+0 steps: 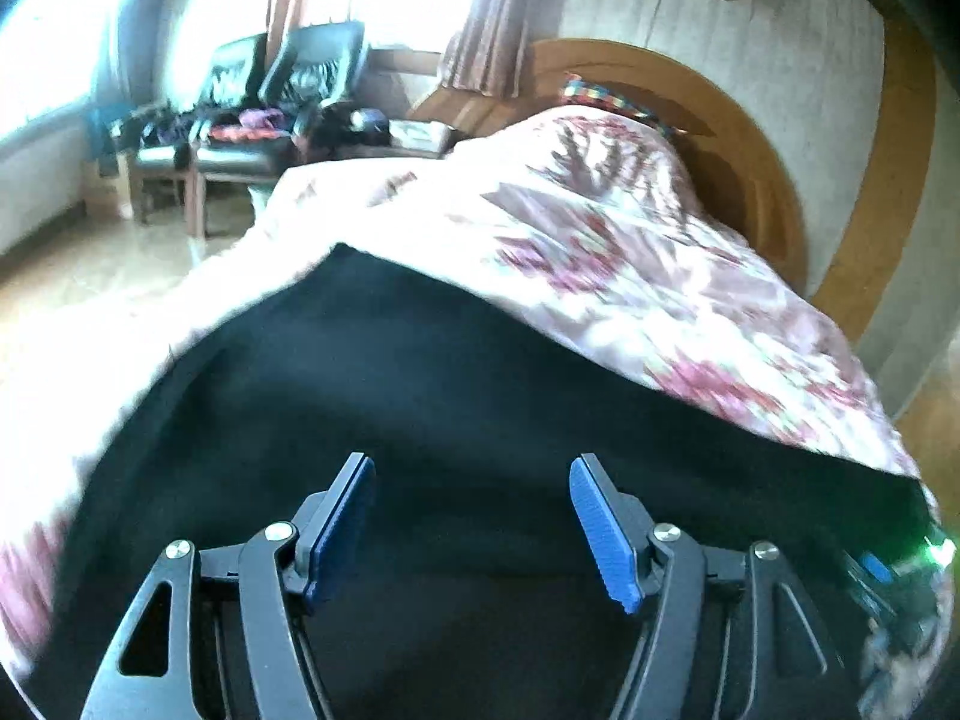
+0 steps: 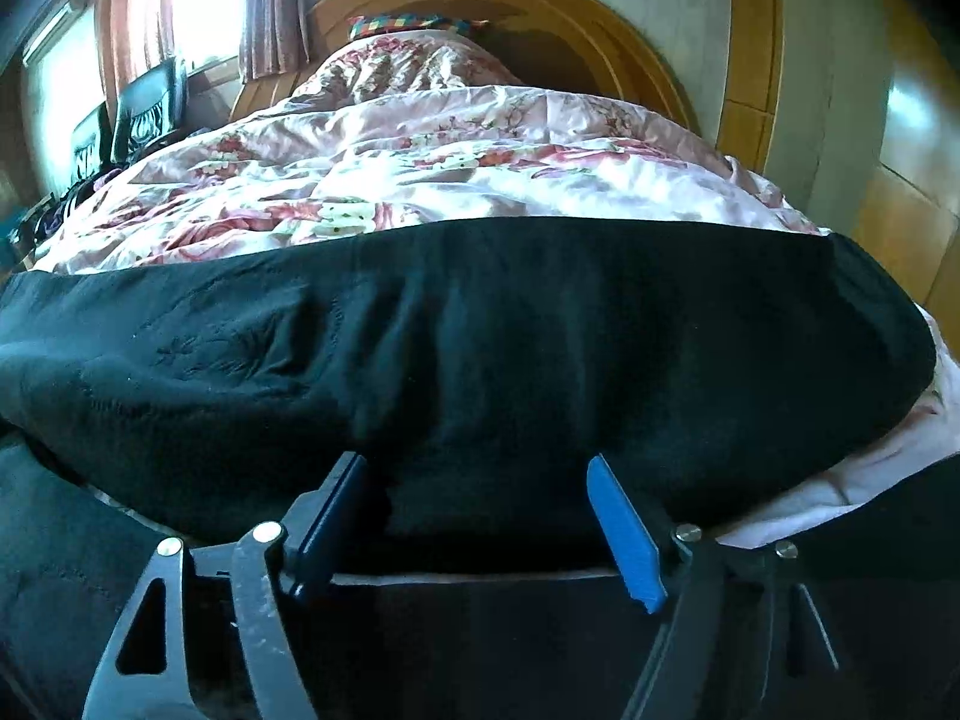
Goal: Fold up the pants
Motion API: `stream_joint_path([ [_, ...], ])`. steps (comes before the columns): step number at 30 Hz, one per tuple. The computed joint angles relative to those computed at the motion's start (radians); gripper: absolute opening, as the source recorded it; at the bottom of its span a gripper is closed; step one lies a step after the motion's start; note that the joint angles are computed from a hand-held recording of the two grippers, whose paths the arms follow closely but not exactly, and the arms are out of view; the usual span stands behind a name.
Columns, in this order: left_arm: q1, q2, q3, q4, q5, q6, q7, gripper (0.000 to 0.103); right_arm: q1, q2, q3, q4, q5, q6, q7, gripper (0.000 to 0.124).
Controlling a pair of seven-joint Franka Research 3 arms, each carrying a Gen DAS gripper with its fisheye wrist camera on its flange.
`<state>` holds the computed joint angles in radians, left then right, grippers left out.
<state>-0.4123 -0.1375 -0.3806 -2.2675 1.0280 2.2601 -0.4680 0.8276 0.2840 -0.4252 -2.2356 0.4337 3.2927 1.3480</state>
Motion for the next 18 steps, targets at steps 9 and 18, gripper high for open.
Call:
stream_joint_path([
  [9,0.166,0.019,0.124,0.036,-0.063,0.068,0.170,0.068,-0.314,-0.014,0.317,-0.008,-0.023,0.057,-0.022,0.080],
  [18,0.205,0.197,0.177,0.174,-0.138,0.029,0.405,0.068,-0.559,-0.003,0.549,-0.018,-0.117,0.100,0.033,0.081],
])
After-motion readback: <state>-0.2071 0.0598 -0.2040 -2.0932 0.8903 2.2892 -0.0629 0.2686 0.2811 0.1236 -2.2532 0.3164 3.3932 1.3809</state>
